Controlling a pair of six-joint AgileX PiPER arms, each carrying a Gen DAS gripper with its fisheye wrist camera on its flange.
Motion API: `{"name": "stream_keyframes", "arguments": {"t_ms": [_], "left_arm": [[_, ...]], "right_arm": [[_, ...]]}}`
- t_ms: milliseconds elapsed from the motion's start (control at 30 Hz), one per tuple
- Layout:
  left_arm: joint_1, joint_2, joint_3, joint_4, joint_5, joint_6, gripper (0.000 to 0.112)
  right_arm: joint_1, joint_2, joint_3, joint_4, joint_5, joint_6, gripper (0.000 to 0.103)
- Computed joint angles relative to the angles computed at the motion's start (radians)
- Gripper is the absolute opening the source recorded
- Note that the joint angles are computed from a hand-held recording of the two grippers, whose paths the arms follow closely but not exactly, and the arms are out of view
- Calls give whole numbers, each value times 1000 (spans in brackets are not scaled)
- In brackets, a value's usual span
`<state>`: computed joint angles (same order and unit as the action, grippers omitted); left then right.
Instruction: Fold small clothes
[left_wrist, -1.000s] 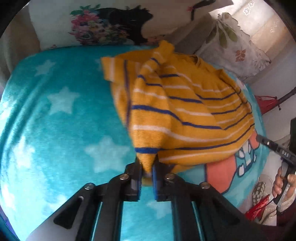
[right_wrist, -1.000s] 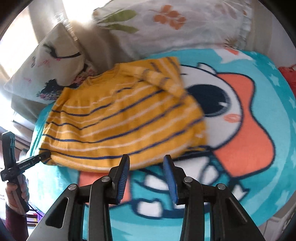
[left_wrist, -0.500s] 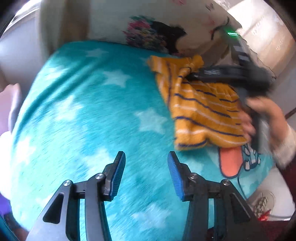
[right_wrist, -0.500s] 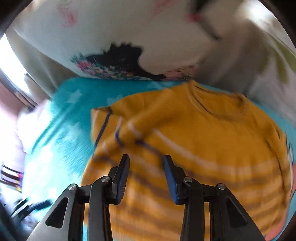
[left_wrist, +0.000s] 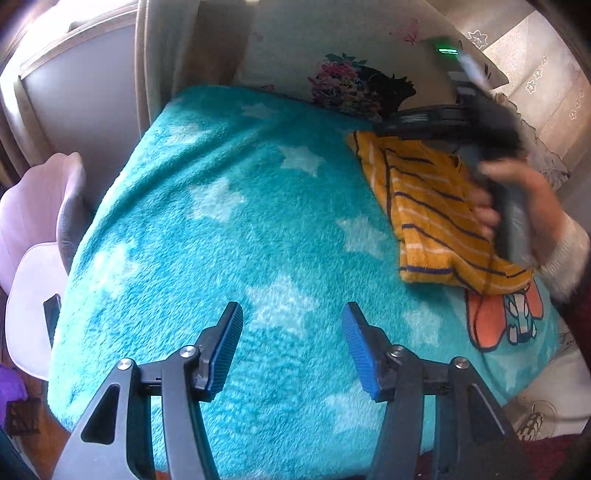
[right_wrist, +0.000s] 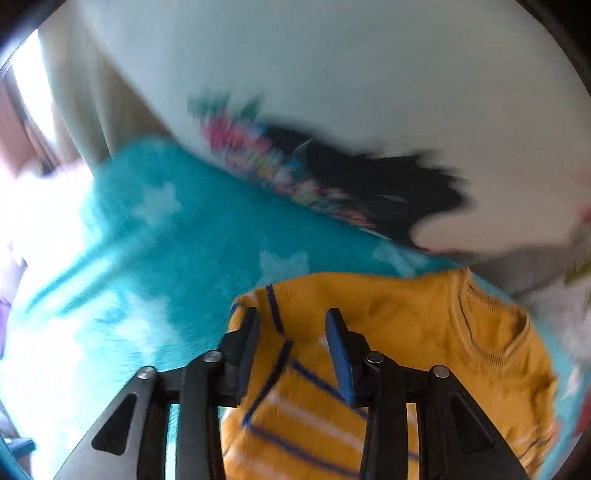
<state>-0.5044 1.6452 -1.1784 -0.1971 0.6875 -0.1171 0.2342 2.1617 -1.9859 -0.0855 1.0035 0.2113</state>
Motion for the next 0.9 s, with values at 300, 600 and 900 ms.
{"name": "stream_keyframes", "arguments": {"t_ms": [300,600,900], "left_arm": [[-60,138,-129,-207,3,42,65],[-149,324,-277,-367,-84,64,82],[-149,572,-643,-405,78,81,96]], "right_arm": [[-487,-579,711,340,-99,-299,58],[-1282,-614,885,638,131,-818,65],[-1377,-467,959,843,165,-1033,65]]}}
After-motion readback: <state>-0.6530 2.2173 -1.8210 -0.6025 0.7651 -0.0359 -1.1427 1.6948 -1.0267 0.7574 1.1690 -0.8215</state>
